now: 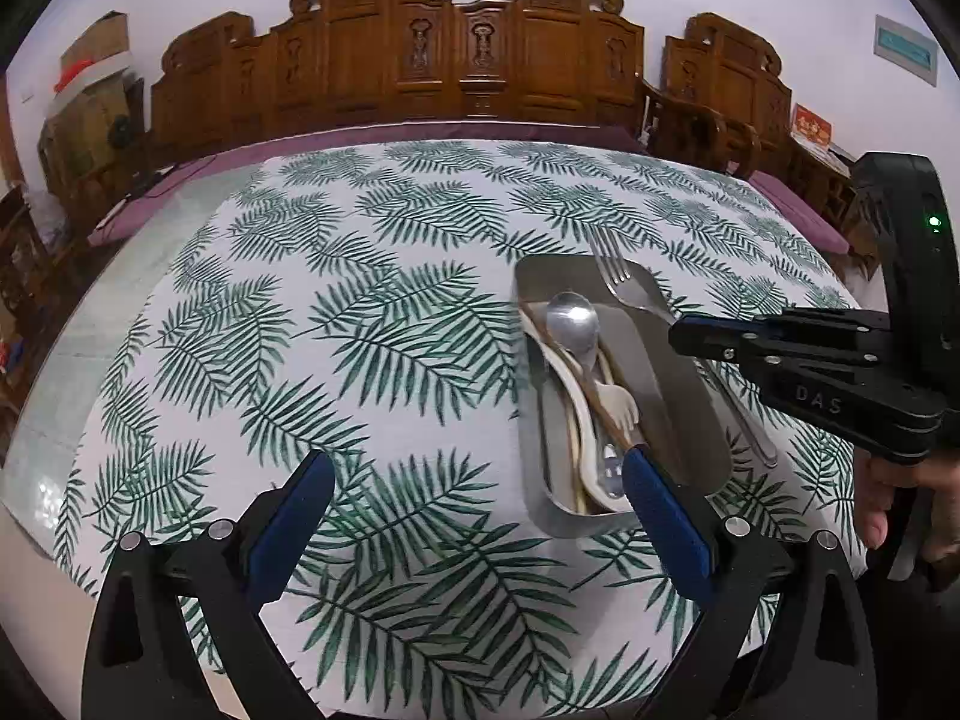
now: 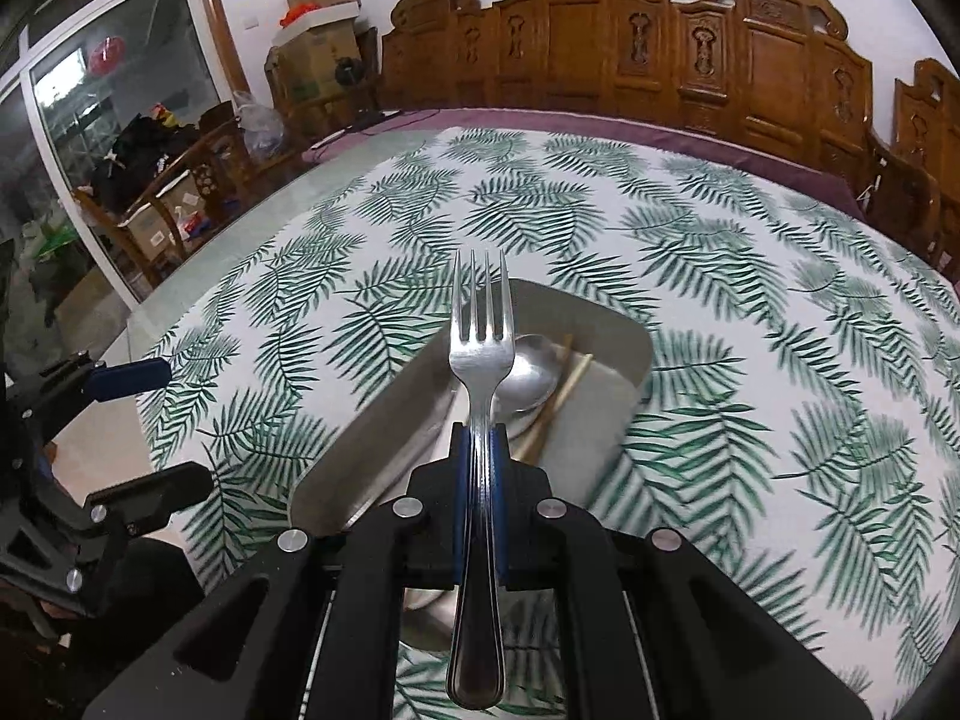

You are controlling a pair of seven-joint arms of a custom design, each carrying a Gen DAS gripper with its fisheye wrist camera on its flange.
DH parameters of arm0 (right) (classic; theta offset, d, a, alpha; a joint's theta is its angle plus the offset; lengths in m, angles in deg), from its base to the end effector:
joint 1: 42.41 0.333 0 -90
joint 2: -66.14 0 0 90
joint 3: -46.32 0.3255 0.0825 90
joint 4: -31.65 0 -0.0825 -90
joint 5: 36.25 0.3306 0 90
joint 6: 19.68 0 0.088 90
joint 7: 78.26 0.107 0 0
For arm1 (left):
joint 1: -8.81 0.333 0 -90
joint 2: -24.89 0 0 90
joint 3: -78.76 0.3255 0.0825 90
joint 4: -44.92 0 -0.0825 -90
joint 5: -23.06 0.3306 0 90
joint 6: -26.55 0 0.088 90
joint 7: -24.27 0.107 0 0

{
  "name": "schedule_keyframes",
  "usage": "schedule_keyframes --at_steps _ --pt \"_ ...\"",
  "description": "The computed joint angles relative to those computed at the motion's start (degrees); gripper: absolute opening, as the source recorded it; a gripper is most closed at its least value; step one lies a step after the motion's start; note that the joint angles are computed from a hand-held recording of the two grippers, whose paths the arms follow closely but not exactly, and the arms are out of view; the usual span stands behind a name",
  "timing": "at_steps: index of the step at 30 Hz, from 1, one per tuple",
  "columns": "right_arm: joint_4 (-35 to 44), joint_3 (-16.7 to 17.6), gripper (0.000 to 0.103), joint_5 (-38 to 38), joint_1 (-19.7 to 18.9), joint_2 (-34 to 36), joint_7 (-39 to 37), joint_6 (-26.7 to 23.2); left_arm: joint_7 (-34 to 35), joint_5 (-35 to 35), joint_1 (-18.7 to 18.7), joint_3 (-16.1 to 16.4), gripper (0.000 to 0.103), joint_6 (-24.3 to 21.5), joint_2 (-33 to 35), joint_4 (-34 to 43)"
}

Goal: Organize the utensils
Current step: 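Lower the metal fork into the grey tray and open the right gripper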

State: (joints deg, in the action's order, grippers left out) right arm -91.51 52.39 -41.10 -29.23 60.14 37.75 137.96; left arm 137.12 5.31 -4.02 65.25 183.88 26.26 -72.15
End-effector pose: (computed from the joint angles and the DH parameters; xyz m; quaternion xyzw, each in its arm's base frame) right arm 0.4856 0.1756 0.5631 -0.6471 0.6790 -0.1627 0.3063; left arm 0.5032 -0.2342 0.5421 -0.4328 0.8326 -0.3122 0.1481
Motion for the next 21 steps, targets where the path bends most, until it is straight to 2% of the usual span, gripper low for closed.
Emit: schedule_keyframes --at_steps 10,21 --pt "4.85 -1.32 0.008 3.13 1.89 6.19 1.04 -1.00 0.85 -1.86 0.87 0.36 0.093 0.42 0.23 -0.48" --pt "8.01 -3.64 0.008 -3.67 3.23 9.85 6.89 -4.49 0.92 -3.46 1.74 -0.04 0.093 0.27 1.79 0.85"
